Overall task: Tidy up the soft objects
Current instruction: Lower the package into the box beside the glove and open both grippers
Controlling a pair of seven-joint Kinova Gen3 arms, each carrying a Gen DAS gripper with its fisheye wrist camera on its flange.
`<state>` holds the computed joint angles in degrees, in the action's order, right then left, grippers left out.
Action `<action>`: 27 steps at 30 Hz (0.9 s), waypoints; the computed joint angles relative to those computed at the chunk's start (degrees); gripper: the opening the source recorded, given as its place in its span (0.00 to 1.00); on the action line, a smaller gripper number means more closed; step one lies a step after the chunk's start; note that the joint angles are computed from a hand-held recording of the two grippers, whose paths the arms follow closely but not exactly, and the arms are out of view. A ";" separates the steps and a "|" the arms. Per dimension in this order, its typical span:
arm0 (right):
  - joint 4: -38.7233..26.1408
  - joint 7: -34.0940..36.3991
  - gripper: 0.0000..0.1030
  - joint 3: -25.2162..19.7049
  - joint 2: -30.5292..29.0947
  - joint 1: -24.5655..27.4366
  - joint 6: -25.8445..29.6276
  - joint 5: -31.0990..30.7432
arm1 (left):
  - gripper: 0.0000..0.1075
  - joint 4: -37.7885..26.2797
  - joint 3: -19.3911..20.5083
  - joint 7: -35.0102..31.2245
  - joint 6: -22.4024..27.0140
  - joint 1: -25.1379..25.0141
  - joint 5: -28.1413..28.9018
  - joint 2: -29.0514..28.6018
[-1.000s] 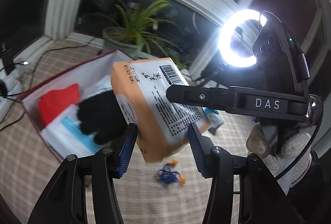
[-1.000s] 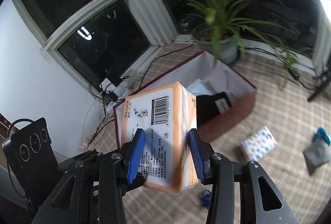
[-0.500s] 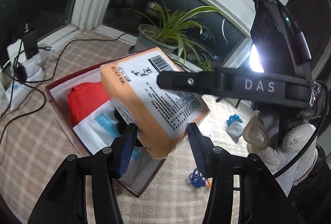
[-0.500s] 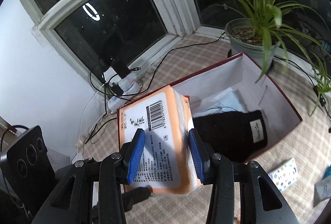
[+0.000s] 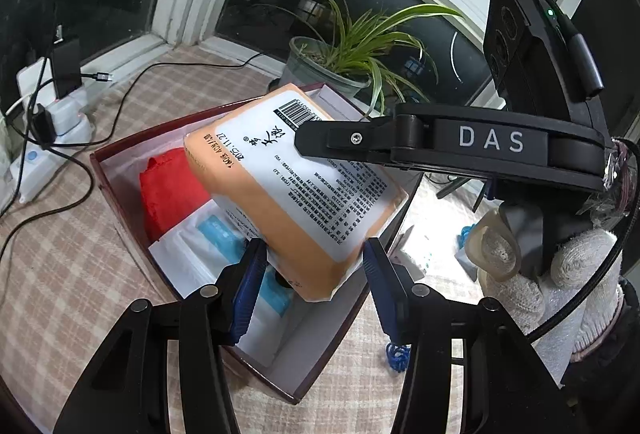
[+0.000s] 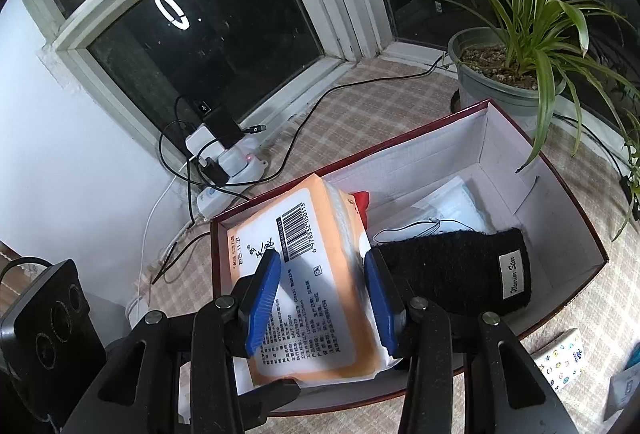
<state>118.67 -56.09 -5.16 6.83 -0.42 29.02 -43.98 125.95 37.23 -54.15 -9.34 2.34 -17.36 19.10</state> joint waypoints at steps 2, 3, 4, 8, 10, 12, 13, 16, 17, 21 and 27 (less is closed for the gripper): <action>-0.17 -0.05 0.39 0.11 0.24 0.06 0.11 0.18 | 0.45 -0.19 -1.10 -0.36 0.37 1.16 0.42 -0.19; -0.25 -0.22 0.39 0.14 0.34 0.06 0.07 0.37 | 0.45 -0.26 -2.11 -0.69 0.48 2.14 0.92 -0.35; -0.34 -0.40 0.39 0.15 0.49 0.05 -0.02 0.59 | 0.43 -0.14 -2.56 -0.80 0.63 2.77 1.41 -0.82; -0.16 -0.75 0.39 0.04 0.25 -0.04 -0.58 1.43 | 0.41 -0.38 -2.99 -1.31 1.19 3.24 2.25 -1.09; -0.07 -1.27 0.39 0.03 0.12 -0.23 -0.81 2.13 | 0.41 -0.48 -3.14 -1.69 1.22 3.25 2.52 -0.97; 0.01 -1.72 0.40 0.04 -0.03 -0.34 -0.98 2.58 | 0.41 -0.58 -3.07 -1.98 1.29 3.14 2.74 -0.85; 0.11 -1.59 0.40 0.01 -0.10 -0.24 -1.03 2.44 | 0.41 -0.54 -2.93 -2.05 1.32 2.98 2.85 -0.90; 0.41 -1.43 0.42 0.04 -0.43 -0.15 -1.19 2.30 | 0.41 -0.38 -2.64 -2.27 1.45 2.55 3.15 -1.13; 0.63 -1.39 0.43 0.13 -0.76 -0.13 -1.21 2.45 | 0.41 -0.21 -2.21 -2.22 1.41 2.05 3.11 -1.24; 2.43 -0.31 0.48 1.27 -3.42 0.36 -1.33 2.36 | 0.41 0.72 0.07 -1.46 1.47 -0.20 2.54 -2.61; 7.15 4.02 0.53 7.05 -10.66 1.96 0.21 0.60 | 0.44 2.61 -1.16 0.27 0.52 1.44 1.56 -5.85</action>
<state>125.83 -52.07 1.89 -3.83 1.54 29.23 -43.38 128.57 36.07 -53.88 -8.81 3.79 -15.80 13.26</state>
